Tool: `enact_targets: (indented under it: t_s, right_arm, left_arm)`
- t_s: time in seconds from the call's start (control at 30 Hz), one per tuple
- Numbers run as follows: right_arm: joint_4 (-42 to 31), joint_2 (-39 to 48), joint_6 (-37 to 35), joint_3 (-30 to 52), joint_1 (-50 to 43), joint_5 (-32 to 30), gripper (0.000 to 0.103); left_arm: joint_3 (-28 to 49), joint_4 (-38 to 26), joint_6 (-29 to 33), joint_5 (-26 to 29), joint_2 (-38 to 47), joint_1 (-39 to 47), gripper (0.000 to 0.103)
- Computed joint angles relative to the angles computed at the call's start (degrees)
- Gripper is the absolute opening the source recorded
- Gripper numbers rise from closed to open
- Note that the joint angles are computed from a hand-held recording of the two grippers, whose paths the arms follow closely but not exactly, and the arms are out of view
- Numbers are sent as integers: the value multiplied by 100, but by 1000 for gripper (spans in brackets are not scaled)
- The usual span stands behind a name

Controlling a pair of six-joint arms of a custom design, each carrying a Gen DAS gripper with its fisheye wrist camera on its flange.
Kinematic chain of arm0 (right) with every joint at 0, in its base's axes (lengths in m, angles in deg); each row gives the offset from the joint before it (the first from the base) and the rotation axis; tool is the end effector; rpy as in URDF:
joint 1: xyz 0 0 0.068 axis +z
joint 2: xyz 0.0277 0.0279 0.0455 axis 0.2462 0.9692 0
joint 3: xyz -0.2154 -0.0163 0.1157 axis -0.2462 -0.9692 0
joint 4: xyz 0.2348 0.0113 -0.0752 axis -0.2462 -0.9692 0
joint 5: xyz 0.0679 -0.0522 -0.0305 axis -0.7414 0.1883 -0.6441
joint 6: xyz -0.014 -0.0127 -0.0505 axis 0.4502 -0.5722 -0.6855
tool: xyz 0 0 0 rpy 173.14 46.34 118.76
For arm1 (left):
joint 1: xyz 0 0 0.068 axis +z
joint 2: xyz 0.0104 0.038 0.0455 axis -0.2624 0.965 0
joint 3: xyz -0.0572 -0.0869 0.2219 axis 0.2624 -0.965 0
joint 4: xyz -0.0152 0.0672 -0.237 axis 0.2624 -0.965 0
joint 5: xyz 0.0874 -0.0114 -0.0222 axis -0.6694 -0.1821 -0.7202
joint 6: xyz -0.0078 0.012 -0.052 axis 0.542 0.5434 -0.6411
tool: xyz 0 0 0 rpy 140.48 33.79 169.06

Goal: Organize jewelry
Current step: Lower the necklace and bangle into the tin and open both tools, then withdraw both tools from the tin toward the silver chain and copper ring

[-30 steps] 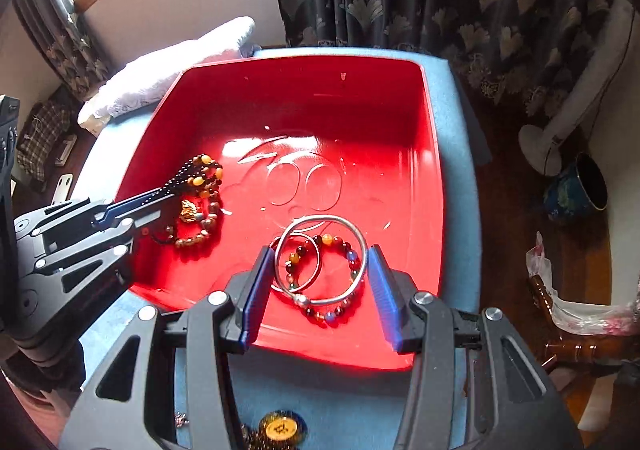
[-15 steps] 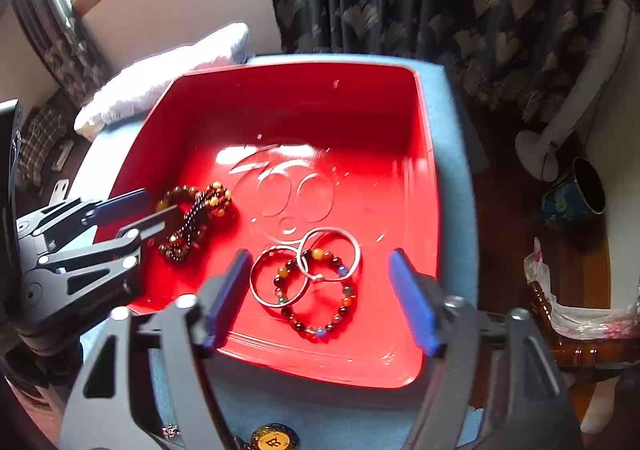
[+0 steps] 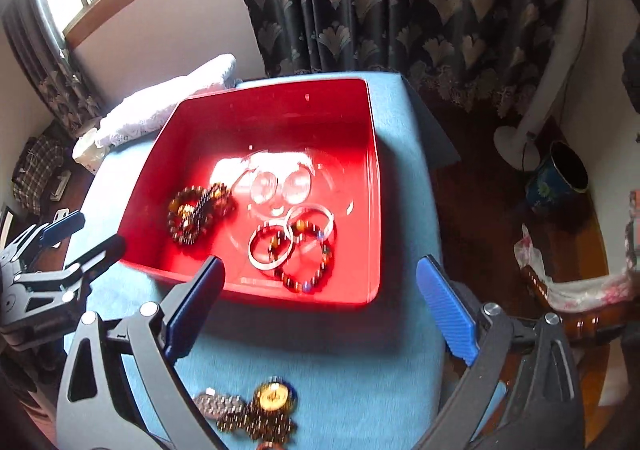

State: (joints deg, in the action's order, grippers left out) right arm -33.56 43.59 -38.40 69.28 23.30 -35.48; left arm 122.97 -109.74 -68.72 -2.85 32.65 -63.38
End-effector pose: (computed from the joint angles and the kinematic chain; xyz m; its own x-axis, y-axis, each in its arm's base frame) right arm 0.2409 0.0440 0.2759 -0.8161 -0.2016 -0.5416 -0.2982 0.9497 0.0958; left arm 0.2505 -0.2571 0.2518 -0.8071 -0.0629 -0.5871 -0.0408 0.9979 -0.0508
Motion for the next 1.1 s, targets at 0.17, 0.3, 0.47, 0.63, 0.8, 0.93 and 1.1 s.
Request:
enact_targets:
  t_s: [0.17,0.3,0.47,0.63,0.8,0.93,1.1]
  right_arm:
    - [-281,-556,-8,-413,33,-30,94]
    - [-528,-900,-8,-708,81,-32,94]
    - [-797,-1287,71,-1100,260,59,94]
    - [-1050,-1693,79,-1430,363,-18,94]
    - [-1271,-2001,26,-1702,389,-123,94]
    - [-1452,-2326,-19,-2045,386,-212,94]
    - [-1514,-2555,53,-2365,554,-125,89]
  left_arm:
    - [-454,-173,-422,-75,-426,-328,95]
    - [-755,-292,-764,-49,-670,-534,95]
    - [-1145,-436,-1181,50,-880,-783,95]
    - [-1526,-436,-1513,266,-1034,-1021,95]
    - [-1765,-441,-1845,347,-1100,-1354,95]
    - [-1855,-395,-2054,424,-1041,-1572,95]
    - [-1937,-295,-2238,522,-902,-1770,91]
